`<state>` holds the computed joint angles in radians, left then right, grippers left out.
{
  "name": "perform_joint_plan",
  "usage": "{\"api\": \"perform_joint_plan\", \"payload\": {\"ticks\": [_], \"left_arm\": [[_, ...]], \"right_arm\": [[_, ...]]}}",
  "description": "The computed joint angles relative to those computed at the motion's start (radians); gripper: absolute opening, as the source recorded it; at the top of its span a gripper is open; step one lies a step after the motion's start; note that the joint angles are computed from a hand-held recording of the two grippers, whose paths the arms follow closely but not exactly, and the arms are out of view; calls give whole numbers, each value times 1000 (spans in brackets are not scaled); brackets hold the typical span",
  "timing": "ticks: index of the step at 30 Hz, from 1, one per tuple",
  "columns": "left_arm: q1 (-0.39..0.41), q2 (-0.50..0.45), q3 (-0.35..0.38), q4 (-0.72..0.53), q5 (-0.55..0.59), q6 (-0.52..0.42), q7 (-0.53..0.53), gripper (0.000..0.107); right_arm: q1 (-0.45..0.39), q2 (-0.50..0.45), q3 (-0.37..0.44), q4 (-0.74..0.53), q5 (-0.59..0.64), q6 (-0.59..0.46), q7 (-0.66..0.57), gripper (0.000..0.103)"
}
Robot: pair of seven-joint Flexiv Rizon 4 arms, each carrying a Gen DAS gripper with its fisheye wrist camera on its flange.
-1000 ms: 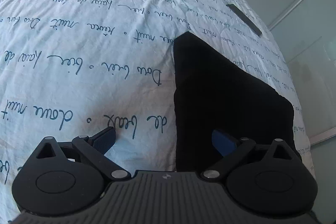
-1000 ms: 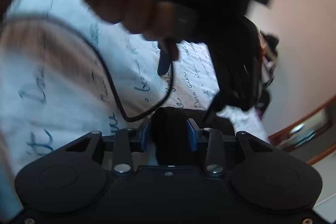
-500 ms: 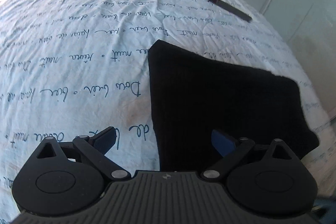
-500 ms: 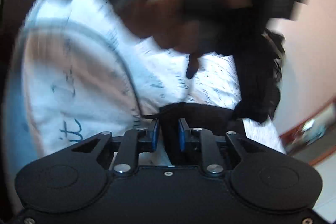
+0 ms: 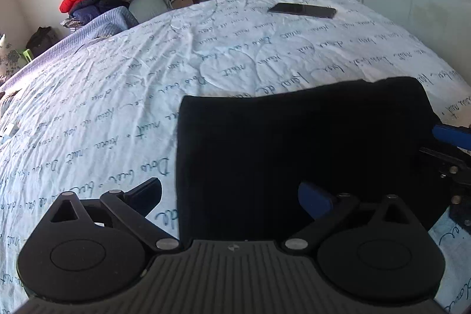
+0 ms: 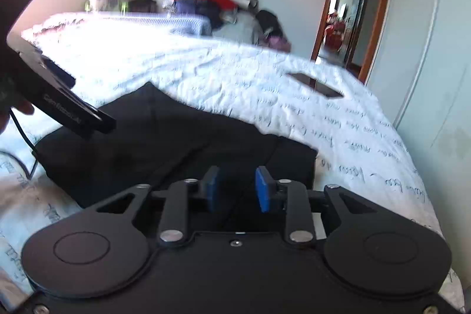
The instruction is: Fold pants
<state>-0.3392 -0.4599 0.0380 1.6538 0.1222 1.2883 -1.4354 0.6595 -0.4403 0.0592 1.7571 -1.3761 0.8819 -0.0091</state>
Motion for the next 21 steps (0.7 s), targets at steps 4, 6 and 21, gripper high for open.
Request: {"api": "perform_joint_plan", "payload": {"ticks": [4,6,21], "left_arm": [[-111,-45,114,-52,124,11,-131,102],[-146,-47,156,-63,181,18,-197,102],[-166,-22,159,-92,368,-47,-422,102]], "right_arm": [[9,26,7,27,3,-43,98,45],[27,32,2,27,-72,-70,152,41],[24,-2,29,25,-30,-59,198,42]]}}
